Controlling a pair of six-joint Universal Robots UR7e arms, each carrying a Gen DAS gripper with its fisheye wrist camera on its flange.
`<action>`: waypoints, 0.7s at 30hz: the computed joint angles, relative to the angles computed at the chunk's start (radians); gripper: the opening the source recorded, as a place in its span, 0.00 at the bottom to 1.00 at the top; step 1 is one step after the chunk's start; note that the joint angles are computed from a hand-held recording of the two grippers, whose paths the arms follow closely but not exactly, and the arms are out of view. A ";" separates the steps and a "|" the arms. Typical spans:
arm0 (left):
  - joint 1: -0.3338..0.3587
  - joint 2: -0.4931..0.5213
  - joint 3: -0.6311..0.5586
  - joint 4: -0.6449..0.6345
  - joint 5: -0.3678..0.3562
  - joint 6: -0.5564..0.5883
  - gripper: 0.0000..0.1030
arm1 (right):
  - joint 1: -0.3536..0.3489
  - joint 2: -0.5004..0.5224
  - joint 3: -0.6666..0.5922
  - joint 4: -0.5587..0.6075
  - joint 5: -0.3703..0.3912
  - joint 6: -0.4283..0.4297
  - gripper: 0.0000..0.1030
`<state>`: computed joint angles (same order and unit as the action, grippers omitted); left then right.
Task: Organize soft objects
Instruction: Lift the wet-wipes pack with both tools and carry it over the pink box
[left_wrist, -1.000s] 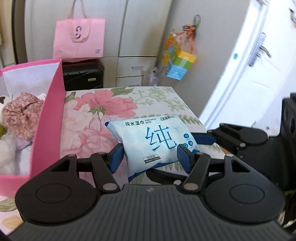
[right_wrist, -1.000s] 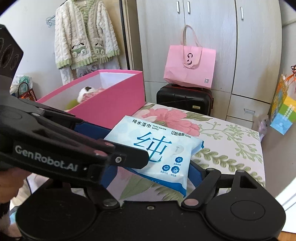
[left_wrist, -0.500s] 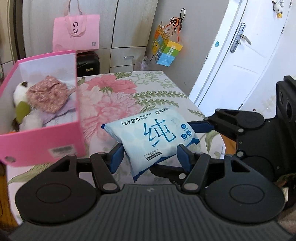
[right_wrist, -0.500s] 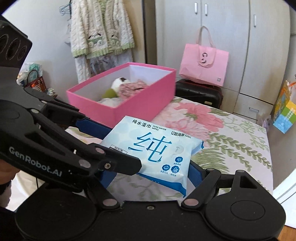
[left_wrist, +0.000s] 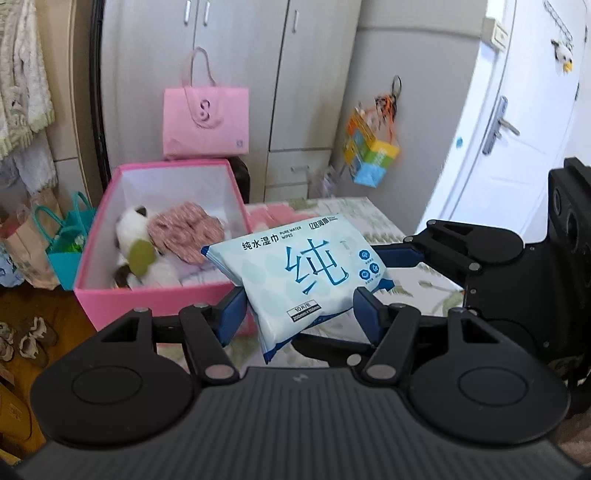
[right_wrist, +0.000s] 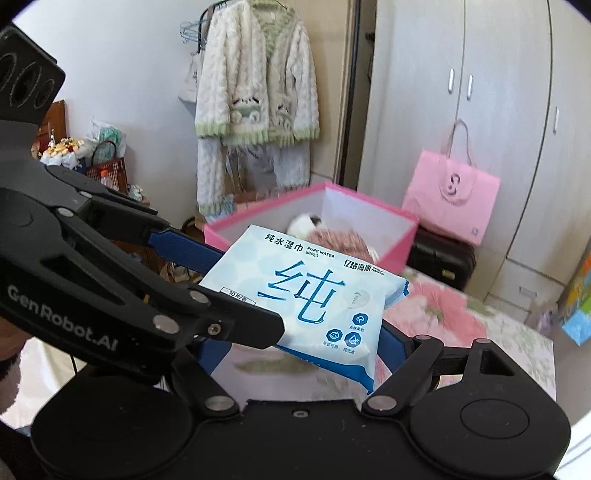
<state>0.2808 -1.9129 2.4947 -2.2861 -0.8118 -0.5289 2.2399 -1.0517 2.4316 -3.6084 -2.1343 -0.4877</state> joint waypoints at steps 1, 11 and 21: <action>0.009 0.003 -0.005 -0.013 0.010 0.014 0.60 | 0.002 0.016 -0.015 -0.015 0.001 -0.012 0.86; 0.218 0.128 -0.094 -0.275 0.005 0.232 0.60 | -0.078 0.107 -0.160 -0.039 0.136 -0.072 0.87; 0.430 0.306 -0.223 -0.313 -0.058 0.287 0.60 | -0.188 0.183 -0.303 0.133 0.227 -0.053 0.87</action>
